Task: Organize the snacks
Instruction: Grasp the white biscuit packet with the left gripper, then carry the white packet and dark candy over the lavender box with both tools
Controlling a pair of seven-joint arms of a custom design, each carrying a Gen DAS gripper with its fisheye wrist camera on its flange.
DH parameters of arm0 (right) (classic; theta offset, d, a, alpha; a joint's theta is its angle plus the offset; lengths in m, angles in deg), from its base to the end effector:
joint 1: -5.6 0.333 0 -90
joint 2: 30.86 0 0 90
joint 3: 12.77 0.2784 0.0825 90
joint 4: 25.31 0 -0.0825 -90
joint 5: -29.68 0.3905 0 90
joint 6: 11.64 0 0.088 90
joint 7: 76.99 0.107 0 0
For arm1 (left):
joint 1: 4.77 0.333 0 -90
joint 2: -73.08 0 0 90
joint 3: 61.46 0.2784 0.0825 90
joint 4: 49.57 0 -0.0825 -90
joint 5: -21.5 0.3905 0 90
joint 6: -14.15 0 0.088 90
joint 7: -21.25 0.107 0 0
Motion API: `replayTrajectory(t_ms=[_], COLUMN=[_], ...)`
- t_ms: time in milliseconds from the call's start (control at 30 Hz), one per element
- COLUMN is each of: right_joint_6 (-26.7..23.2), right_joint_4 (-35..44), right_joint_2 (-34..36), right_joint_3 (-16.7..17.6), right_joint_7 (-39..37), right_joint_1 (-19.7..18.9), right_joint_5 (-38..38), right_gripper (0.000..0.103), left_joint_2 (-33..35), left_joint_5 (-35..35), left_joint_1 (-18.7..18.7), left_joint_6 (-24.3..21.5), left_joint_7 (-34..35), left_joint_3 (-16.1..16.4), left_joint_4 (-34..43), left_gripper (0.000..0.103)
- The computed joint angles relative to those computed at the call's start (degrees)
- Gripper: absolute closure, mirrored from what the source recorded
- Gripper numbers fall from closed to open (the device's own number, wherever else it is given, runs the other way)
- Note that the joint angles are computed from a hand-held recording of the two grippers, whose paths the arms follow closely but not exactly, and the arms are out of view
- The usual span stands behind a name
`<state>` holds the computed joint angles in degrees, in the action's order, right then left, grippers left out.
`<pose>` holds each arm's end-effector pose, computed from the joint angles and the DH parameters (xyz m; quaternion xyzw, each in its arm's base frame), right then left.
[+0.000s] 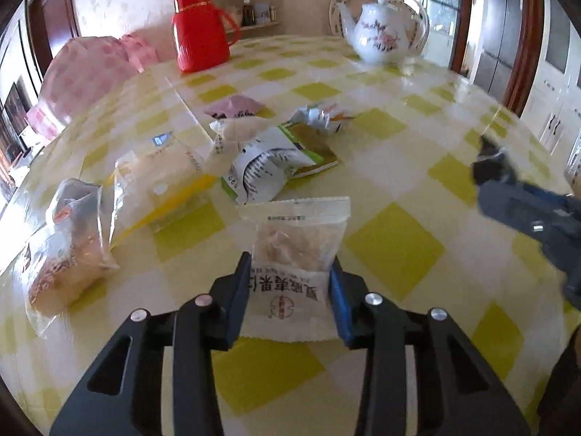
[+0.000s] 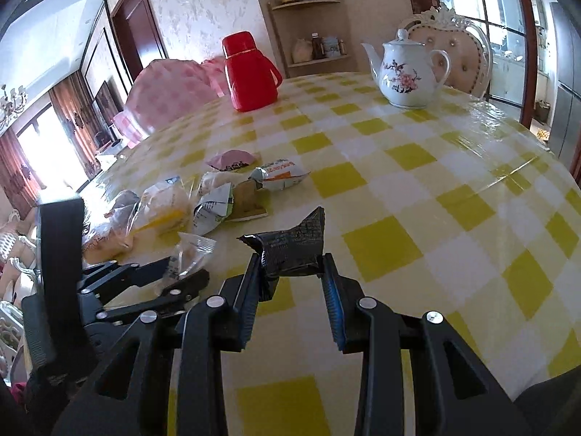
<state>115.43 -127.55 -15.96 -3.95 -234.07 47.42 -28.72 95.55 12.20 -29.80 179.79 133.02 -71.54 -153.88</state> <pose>0.4370 0.4799 0.4004 -0.4578 0.7915 -0.2692 0.3023 0.5678 -0.3740 0.3653 -0.3479 0.8735 -0.3068 0.1476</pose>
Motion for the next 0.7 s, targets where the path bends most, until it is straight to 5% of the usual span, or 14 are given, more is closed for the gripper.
replayTrajectory(t_ms=[433,700], right_joint_6=[-0.2,-0.4], right_joint_4=[1.1,2.1], right_joint_2=[1.4,2.2], right_joint_3=[-0.4,-0.4], right_joint_7=[-1.0,1.5], right_joint_1=[0.2,1.4], right_joint_5=[0.5,-0.6], right_gripper=[0.070,0.070], left_joint_2=[-5.4,-13.9], left_joint_5=[-14.1,-34.3], left_joint_1=[6.4,11.1], left_joint_6=[1.9,3.6], left_joint_7=[7.0,19.8], left_joint_3=[-6.0,-9.8], left_joint_4=[-5.4,-14.6], left_gripper=[0.063,0.062])
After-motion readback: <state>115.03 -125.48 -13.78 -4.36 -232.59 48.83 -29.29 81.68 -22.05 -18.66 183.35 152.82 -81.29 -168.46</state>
